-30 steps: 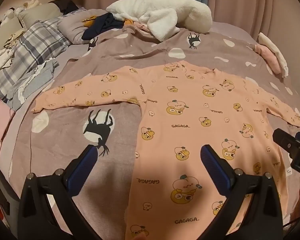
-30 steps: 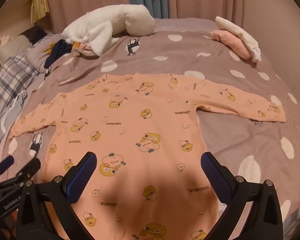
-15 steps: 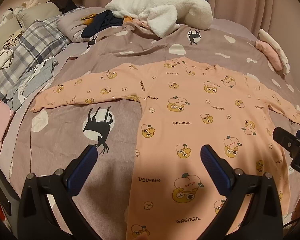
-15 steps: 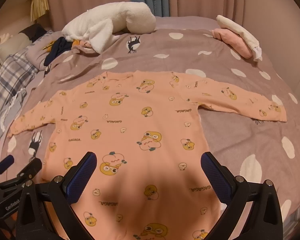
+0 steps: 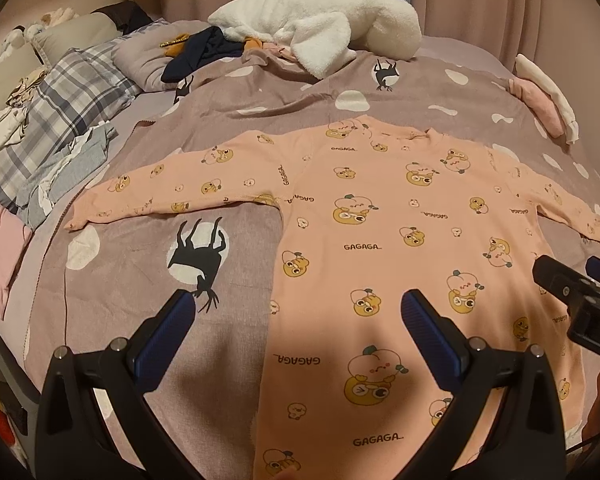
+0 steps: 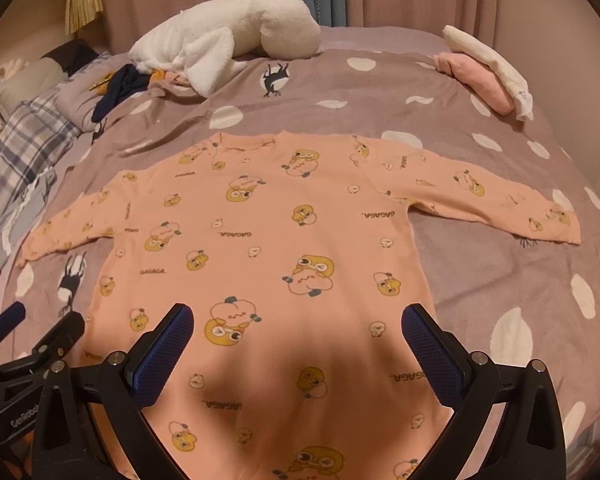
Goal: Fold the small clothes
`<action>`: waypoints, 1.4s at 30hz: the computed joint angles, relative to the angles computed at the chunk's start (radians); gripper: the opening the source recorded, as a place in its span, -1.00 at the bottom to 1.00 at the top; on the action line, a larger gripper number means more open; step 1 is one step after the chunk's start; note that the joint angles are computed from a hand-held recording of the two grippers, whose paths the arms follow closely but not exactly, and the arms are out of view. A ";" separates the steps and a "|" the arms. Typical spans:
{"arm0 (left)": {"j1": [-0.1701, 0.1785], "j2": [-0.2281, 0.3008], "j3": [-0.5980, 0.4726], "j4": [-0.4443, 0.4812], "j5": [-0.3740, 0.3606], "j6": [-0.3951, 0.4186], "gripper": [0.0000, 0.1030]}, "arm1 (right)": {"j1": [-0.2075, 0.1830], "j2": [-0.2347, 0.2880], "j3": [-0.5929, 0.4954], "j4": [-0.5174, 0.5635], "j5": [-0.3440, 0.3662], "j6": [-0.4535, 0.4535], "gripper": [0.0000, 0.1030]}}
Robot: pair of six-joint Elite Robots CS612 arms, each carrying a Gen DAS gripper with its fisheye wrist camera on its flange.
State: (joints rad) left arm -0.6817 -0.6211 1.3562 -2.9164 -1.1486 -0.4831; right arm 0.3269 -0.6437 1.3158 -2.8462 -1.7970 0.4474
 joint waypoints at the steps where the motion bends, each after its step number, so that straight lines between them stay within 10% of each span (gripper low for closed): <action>1: 0.001 0.000 -0.001 0.003 -0.006 0.000 1.00 | 0.000 0.000 0.000 -0.001 0.002 -0.002 1.00; 42: 0.011 0.003 0.004 -0.061 -0.061 -0.016 1.00 | 0.010 0.019 -0.040 0.059 -0.050 -0.025 1.00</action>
